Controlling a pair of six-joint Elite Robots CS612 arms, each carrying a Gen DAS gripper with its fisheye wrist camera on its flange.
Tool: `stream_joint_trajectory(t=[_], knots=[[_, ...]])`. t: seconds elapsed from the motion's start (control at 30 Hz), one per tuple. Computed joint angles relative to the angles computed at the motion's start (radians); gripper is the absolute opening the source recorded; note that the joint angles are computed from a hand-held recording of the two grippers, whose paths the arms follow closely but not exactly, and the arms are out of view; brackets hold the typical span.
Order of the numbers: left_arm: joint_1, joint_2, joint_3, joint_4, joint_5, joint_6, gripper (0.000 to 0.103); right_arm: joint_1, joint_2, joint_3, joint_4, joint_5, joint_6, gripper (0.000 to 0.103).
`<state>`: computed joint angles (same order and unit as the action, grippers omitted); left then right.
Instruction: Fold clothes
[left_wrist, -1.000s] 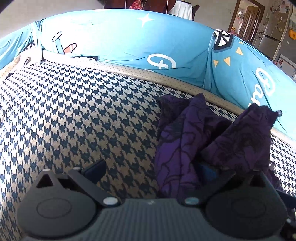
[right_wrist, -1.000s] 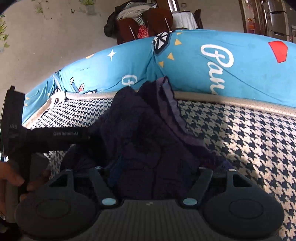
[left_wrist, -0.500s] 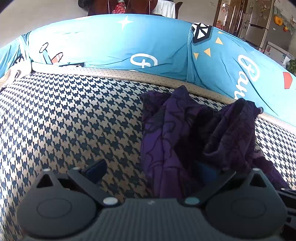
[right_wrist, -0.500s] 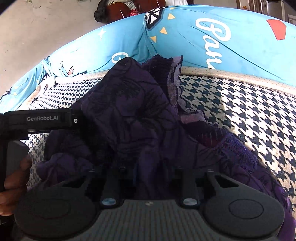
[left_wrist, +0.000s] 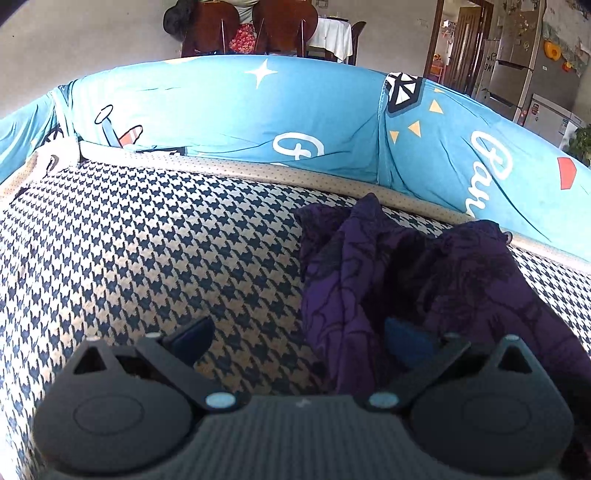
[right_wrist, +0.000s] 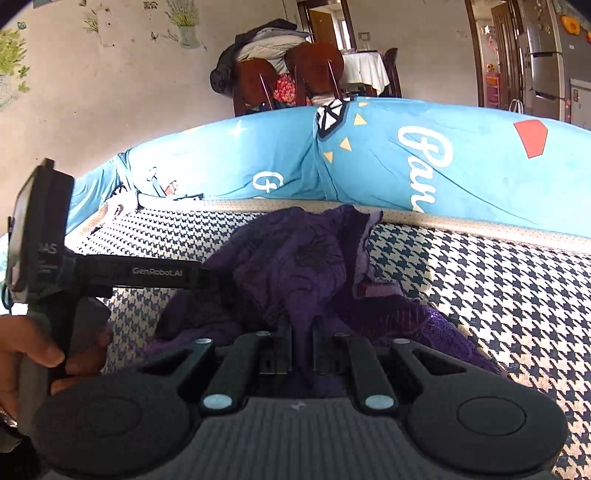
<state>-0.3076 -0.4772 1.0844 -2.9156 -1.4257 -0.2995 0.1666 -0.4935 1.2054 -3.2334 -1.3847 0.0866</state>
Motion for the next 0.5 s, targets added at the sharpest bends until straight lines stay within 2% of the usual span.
stream_joint_trajectory(t=[0.13, 0.27, 0.5], knots=[[0.003, -0.015, 0.033, -0.021, -0.019, 0.0, 0.103, -0.003, -0.037, 0.08, -0.061, 0.038, 0.015, 0.012], [-0.002, -0.026, 0.067, -0.083, -0.001, 0.032, 0.103, 0.0, -0.076, 0.171, -0.101, 0.086, -0.023, 0.012], [-0.003, -0.043, 0.12, -0.124, -0.068, 0.053, 0.103, 0.012, -0.115, 0.269, -0.063, 0.151, -0.126, 0.012]])
